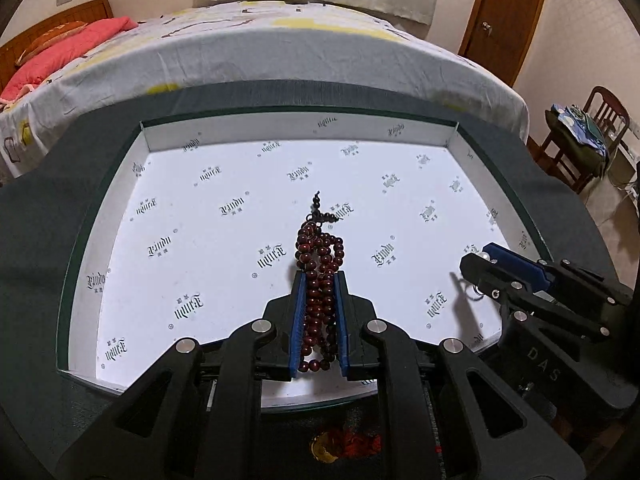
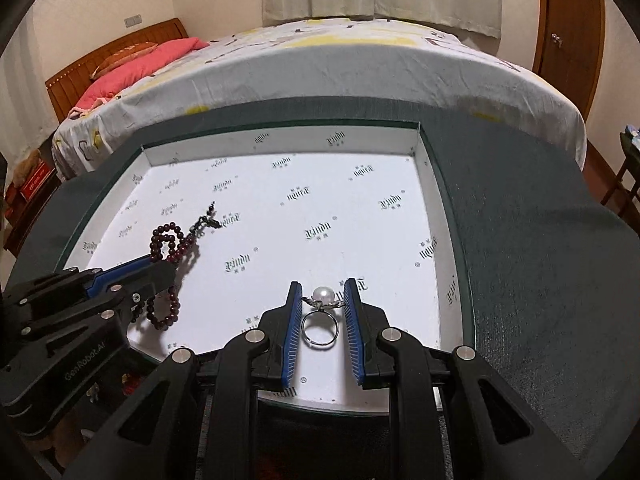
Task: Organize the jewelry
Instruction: 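Carry the bead bracelet and pearl ring into the green box and release both, then grasp the white jade bangle with the left tool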
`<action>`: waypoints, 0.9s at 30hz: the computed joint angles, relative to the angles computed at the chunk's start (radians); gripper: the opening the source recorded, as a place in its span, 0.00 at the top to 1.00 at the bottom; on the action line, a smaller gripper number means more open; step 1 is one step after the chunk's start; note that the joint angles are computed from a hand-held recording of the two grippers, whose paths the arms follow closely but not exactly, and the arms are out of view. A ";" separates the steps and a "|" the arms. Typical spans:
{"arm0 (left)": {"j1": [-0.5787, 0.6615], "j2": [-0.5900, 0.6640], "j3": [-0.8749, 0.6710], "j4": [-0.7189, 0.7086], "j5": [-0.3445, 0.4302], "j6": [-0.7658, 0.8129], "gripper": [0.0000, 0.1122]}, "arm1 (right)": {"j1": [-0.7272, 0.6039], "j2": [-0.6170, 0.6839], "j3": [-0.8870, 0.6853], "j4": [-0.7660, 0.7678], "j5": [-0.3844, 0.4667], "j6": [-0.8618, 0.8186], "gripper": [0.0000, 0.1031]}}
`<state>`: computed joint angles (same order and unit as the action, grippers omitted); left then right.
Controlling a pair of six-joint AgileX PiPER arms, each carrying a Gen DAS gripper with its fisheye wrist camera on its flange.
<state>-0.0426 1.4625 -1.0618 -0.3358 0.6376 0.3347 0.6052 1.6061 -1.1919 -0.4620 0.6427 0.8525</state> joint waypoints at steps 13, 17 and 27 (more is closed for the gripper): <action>0.008 -0.052 0.032 -0.032 -0.030 0.006 0.43 | 0.012 -0.044 0.015 -0.050 -0.003 0.057 0.48; 0.006 -0.105 0.045 -0.036 -0.037 0.018 0.36 | 0.025 -0.078 0.018 -0.089 0.021 0.098 0.48; 0.064 -0.295 0.088 -0.093 0.028 0.071 0.29 | 0.169 -0.250 0.078 -0.260 0.158 0.285 0.41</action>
<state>0.0211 1.1675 -0.9743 -0.4284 0.6657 0.4060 0.7737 1.3559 -1.1143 -0.7220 0.8009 1.1377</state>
